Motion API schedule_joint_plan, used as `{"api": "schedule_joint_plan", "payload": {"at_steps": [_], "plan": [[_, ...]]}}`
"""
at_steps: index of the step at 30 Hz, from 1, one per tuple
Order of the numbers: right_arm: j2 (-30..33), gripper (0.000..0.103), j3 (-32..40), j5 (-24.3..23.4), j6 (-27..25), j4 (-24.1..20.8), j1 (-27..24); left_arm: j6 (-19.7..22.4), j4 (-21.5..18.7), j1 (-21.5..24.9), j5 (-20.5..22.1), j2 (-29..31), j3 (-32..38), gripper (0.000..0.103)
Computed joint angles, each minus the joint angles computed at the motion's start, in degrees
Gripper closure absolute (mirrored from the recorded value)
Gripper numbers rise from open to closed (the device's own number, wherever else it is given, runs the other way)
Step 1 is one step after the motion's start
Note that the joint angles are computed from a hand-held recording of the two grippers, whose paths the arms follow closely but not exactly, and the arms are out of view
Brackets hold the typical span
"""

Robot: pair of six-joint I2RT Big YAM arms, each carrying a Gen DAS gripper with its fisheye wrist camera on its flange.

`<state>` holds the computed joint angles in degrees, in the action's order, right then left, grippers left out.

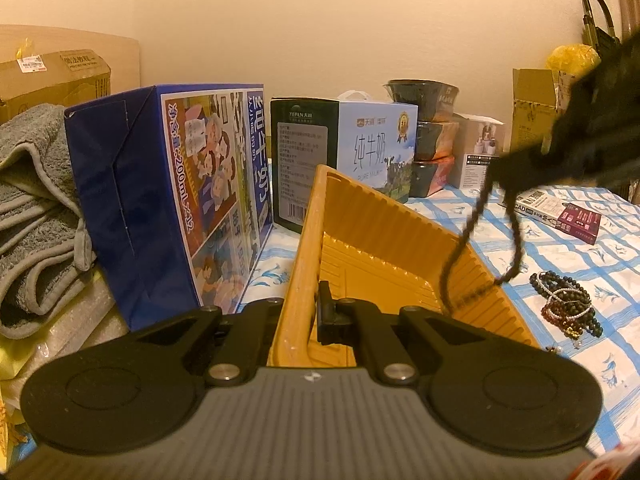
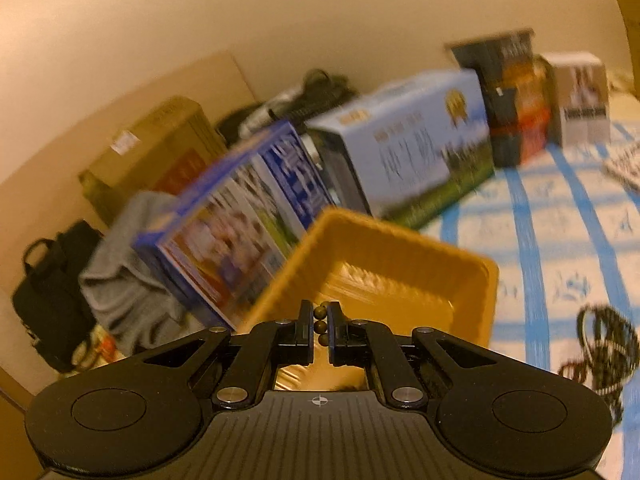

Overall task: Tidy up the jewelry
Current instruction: 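Lift the bead strand over the orange tray and open the right tool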

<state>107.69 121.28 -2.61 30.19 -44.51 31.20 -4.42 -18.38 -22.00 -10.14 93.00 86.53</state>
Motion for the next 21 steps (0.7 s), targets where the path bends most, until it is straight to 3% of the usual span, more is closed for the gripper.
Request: {"api": "schedule_joint_plan", "payload": {"at_steps": [8,10,11,12,21], "plan": [[0.7,0.093,-0.6,-0.5,-0.6,0.0,0.0,-0.1,-0.6,0.0,-0.4,0.1,0.1,0.098],[0.8,0.072,-0.3,0.0,-1.1,-0.6,0.2,-0.1,-0.7,0.0,-0.5,0.1,0.1,0.098],[0.3,0.057,-1.3,0.4,-0.7,0.3,0.2,-0.1,-0.7,0.0,-0.5,0.1,0.1,0.098],[-0.3,0.053,-2.2,0.8,-0.1,1.2,0.3,-0.1,-0.8,0.0,-0.4,0.0,0.1,0.098],[-6.4,0.053,-11.6,4.5,3.3,2.9,-0.7,-0.1,-0.9,0.0,-0.3,0.1,0.2,0.098]]}}
